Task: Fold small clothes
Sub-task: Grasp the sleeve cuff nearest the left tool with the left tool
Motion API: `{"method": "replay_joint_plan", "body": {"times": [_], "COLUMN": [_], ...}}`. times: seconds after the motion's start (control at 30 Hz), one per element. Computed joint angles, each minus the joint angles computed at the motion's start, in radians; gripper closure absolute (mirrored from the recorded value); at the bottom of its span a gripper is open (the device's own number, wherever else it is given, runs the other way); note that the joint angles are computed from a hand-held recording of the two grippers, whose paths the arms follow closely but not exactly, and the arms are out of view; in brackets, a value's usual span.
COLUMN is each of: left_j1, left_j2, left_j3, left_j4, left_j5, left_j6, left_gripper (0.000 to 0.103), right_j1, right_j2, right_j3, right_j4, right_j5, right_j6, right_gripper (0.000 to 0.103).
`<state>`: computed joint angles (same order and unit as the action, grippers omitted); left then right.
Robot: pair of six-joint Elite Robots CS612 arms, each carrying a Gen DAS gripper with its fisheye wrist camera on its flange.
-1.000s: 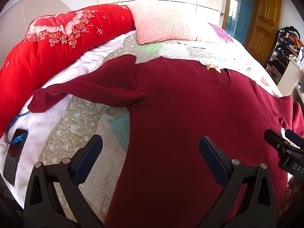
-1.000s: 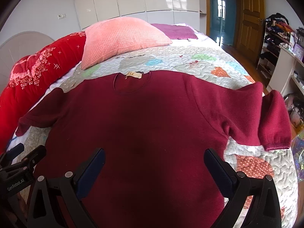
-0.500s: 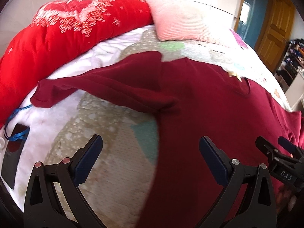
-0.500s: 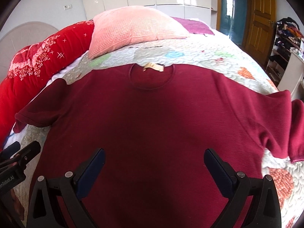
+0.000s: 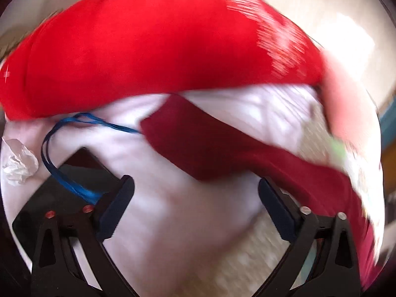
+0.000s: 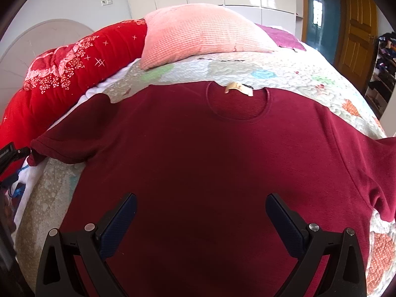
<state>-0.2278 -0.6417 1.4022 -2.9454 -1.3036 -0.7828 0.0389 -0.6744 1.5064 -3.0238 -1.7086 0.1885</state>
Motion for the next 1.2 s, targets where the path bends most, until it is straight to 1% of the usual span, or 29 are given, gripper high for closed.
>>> {"method": "replay_joint_plan", "body": {"times": [0.1,0.13,0.17,0.23,0.3,0.33,0.37,0.4,0.43,0.47,0.5,0.57,0.63,0.8,0.9,0.93,1.03,1.1,1.2], "left_j1": [0.034,0.04,0.045,0.049,0.051,0.05,0.05,0.051,0.05,0.05,0.052,0.053,0.047,0.026,0.008,-0.001,-0.025,-0.042,-0.079], "left_j2": [0.016,0.023,0.029,0.043,0.057,0.065,0.073,0.079,0.084,0.085,0.084,0.077,0.056,0.0,-0.029,-0.039,-0.053,-0.063,-0.061], "left_j3": [-0.015,-0.023,-0.033,-0.051,-0.066,-0.08,-0.09,-0.102,-0.115,-0.119,-0.12,-0.117,-0.092,-0.043,-0.029,-0.027,-0.034,-0.037,-0.067], "left_j4": [-0.003,0.001,0.013,0.025,0.013,0.015,0.012,0.017,0.034,0.043,0.037,0.024,-0.016,-0.158,-0.247,-0.282,-0.34,-0.378,-0.4], "left_j5": [-0.049,-0.061,-0.07,-0.093,-0.116,-0.119,-0.12,-0.119,-0.107,-0.097,-0.106,-0.12,-0.106,-0.094,-0.104,-0.121,-0.161,-0.209,-0.277], "left_j6": [-0.076,-0.088,-0.093,-0.075,-0.062,-0.061,-0.054,-0.048,-0.047,-0.048,-0.047,-0.044,-0.023,0.068,0.129,0.157,0.213,0.253,0.33], "left_gripper": [0.014,0.021,0.027,0.032,0.032,0.037,0.047,0.054,0.068,0.086,0.09,0.094,0.097,0.097,0.097,0.097,0.097,0.097,0.097], "right_j1": [0.0,0.0,0.0,0.0,0.001,0.001,0.001,0.001,0.001,0.002,0.002,0.002,0.001,-0.004,-0.007,-0.007,-0.013,-0.019,-0.024], "right_j2": [0.003,0.003,0.004,0.007,0.008,0.01,0.01,0.012,0.012,0.013,0.013,0.012,0.009,0.003,-0.004,-0.006,-0.016,-0.023,-0.031], "right_j3": [-0.006,-0.008,-0.01,-0.014,-0.017,-0.019,-0.02,-0.023,-0.024,-0.026,-0.026,-0.024,-0.02,-0.012,-0.002,0.0,0.014,0.028,0.038], "right_j4": [0.008,0.012,0.016,0.022,0.027,0.031,0.034,0.038,0.043,0.046,0.047,0.045,0.038,0.023,0.009,0.005,-0.011,-0.045,-0.06], "right_j5": [0.013,0.017,0.022,0.027,0.029,0.033,0.035,0.036,0.038,0.038,0.038,0.039,0.043,0.055,0.062,0.06,0.07,0.077,0.046], "right_j6": [0.0,0.0,0.001,0.002,0.004,0.005,0.006,0.007,0.007,0.006,0.005,0.004,0.005,0.027,0.033,0.033,0.045,0.062,0.061], "right_gripper": [0.0,0.0,0.0,0.0,0.0,0.0,0.0,0.0,0.0,0.0,0.0,0.0,0.0,0.0,0.0,0.0,0.0,0.0,0.0]}}
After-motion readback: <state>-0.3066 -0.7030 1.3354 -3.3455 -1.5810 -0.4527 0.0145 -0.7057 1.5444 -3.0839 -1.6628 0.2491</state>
